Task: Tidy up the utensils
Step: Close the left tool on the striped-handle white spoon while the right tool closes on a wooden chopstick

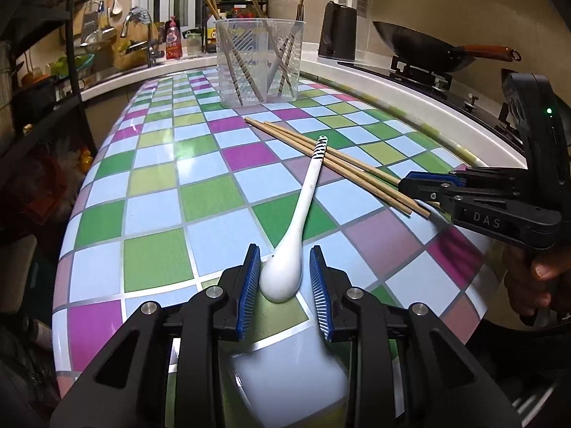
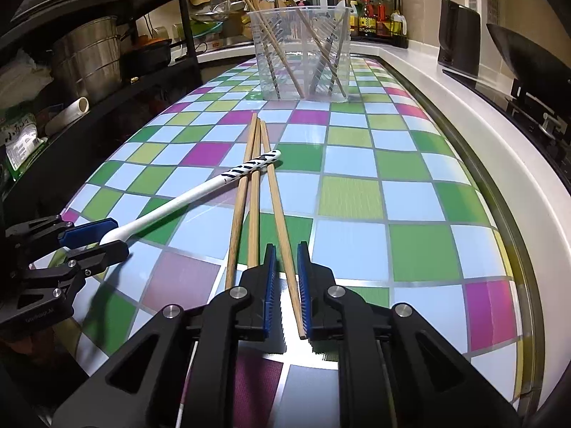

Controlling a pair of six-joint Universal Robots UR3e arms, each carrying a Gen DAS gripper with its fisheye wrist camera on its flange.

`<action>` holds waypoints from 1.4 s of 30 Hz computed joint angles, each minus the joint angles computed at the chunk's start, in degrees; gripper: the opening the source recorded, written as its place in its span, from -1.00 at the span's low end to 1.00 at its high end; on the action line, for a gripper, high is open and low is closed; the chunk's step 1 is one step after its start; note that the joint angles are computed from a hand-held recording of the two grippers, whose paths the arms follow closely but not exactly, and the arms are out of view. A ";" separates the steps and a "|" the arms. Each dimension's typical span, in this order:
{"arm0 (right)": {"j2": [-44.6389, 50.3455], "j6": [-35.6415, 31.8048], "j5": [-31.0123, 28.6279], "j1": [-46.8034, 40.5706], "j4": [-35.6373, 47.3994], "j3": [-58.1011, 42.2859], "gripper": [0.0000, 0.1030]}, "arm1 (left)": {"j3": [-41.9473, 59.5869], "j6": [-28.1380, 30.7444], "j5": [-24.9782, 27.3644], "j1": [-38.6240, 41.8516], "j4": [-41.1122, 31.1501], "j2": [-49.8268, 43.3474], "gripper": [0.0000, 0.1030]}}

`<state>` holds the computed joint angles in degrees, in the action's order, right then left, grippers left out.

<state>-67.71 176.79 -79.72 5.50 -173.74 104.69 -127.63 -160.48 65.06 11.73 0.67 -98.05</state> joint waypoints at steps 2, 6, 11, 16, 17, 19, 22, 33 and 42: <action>0.18 0.46 -1.03 0.56 -1.67 0.64 -0.76 | -0.20 -0.87 -0.65 0.66 -0.21 0.28 -0.55; 0.46 1.45 -2.00 0.83 -1.59 0.08 -0.89 | 2.28 -3.23 -0.41 1.24 -5.52 1.17 -0.56; 0.90 5.88 -7.80 1.48 1.39 -2.32 -0.90 | 9.06 -7.62 2.84 1.01 -15.16 0.61 -0.56; 1.20 9.53 -11.43 1.00 5.82 -5.18 -0.89 | 14.53 -11.39 7.31 0.41 -15.94 -3.47 -0.56; 1.29 9.92 -11.25 0.75 6.55 -5.68 -0.89 | 16.48 -12.63 8.31 0.24 -16.33 -4.93 -0.56; 1.67 10.59 -11.95 0.76 7.32 -6.52 -0.89 | 20.72 -14.47 9.43 -0.07 -17.88 -7.57 -0.56; 2.50 11.14 -11.47 0.58 7.94 -7.84 -0.88 | 28.43 -15.68 10.75 -1.20 -22.14 -12.04 -0.56; 1.29 11.77 -10.36 0.18 -3.55 0.38 -0.79 | 23.25 -9.63 7.80 -0.18 -12.09 -12.75 -0.41; 2.66 11.47 -13.45 1.65 -9.19 1.92 -0.79 | 21.67 -9.05 11.39 -2.05 -5.01 -14.34 -0.39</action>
<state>-65.05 188.26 -93.17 7.16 -182.93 106.61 -105.96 -169.53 76.45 9.68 -4.34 -112.39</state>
